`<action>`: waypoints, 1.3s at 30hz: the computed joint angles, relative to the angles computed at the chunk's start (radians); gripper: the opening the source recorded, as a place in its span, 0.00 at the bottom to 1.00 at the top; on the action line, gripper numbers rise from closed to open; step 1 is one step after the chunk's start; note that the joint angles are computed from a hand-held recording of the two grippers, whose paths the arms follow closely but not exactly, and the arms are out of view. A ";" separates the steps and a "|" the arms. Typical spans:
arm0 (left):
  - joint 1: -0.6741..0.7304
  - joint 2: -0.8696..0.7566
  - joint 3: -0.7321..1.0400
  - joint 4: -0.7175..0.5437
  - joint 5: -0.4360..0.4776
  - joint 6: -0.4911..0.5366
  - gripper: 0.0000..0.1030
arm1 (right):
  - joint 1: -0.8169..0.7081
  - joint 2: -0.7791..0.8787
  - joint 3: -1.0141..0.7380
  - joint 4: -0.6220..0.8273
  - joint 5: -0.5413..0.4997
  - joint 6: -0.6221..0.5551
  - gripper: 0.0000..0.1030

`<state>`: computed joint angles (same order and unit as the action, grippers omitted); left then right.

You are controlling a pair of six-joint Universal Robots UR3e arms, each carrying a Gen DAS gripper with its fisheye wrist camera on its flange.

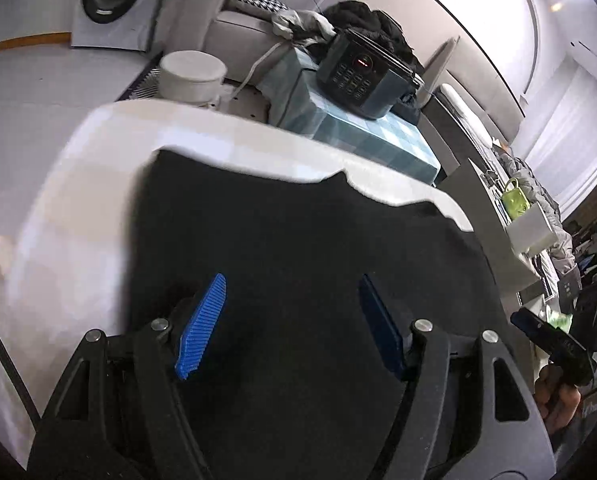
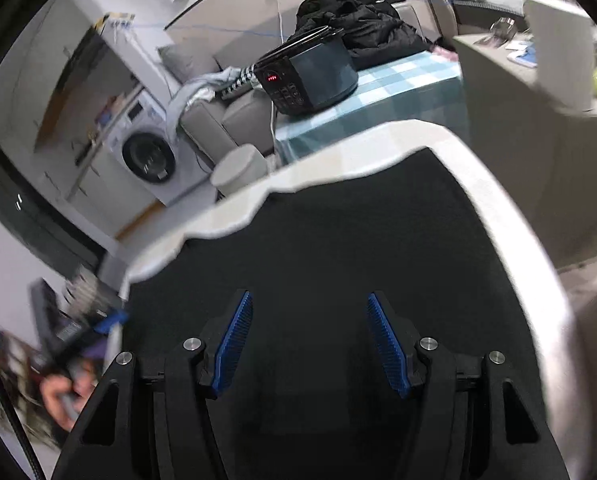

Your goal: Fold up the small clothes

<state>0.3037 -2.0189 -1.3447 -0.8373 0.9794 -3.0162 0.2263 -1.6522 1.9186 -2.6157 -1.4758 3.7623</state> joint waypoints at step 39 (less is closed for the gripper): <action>0.611 1.091 -0.945 -0.606 -0.123 0.517 0.70 | 0.240 -0.843 0.720 0.029 -0.182 0.624 0.11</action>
